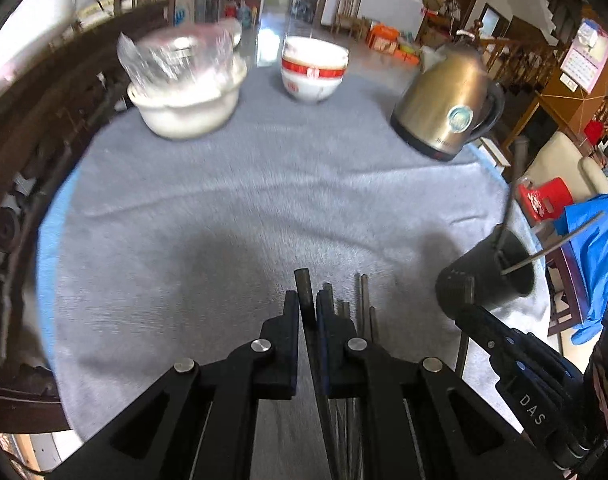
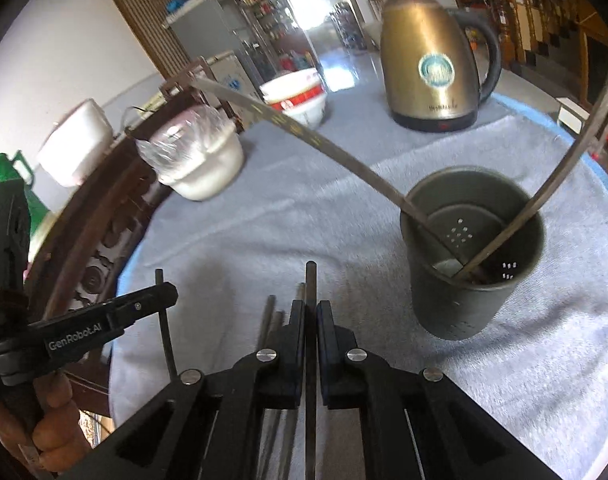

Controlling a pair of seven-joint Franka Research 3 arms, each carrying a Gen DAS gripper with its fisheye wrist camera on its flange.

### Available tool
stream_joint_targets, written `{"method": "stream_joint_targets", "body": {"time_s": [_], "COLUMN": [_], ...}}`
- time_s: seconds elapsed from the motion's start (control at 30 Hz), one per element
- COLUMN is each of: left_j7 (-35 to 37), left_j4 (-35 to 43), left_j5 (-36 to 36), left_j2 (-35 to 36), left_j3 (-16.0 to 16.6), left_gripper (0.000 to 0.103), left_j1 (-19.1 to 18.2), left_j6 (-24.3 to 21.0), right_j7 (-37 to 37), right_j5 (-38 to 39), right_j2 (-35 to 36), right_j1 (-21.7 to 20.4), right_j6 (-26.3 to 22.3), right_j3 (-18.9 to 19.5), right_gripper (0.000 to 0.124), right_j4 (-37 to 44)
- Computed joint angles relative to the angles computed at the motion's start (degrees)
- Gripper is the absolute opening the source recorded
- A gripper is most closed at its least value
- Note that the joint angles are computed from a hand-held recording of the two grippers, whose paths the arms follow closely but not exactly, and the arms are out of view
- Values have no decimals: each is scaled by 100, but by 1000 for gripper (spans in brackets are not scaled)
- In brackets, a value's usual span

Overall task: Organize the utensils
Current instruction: 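Close the right gripper on a chopstick while the left gripper grasps another, then lift both chopsticks and carry them above the gray cup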

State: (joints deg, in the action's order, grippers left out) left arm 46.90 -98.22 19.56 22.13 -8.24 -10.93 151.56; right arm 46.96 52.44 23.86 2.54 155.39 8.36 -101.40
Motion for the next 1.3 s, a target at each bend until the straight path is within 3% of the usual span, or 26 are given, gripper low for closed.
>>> {"method": "stream_joint_targets", "body": {"time_s": [0.23,0.57,0.8,1.07,1.3], "left_j7": [-893,-1739,-2013,-2319,-2267], "left_j4": [-385,-815,-1041,-1539,-1583], "left_j5": [1016,1975,2216,2324,2223], "left_j2": [-553,-1103,-1346,-1754,-1861], "left_j3": [229,68,-42,-135,-209], "left_gripper": [9,9,9,9,8], "left_j1": [-388,-450,-390,-220,-147], "left_j6": [-23,-121,-138,134,147], "right_j7": [-932,-1849,-2139,-2457,-2616], "right_j5": [1009,1952,2191,2468,2743], "right_j2": [-619,-1210,-1476,-1693,-1763], "right_j1": [-174,64,182,184,138], "right_j6": [-2,-151,-258,-410,-536], "right_j3": [106,-228,-436,-617,-704], "right_gripper": [6,6,6,6,6], "right_j4": [-498,-956,-1150,-1304,-1298]}}
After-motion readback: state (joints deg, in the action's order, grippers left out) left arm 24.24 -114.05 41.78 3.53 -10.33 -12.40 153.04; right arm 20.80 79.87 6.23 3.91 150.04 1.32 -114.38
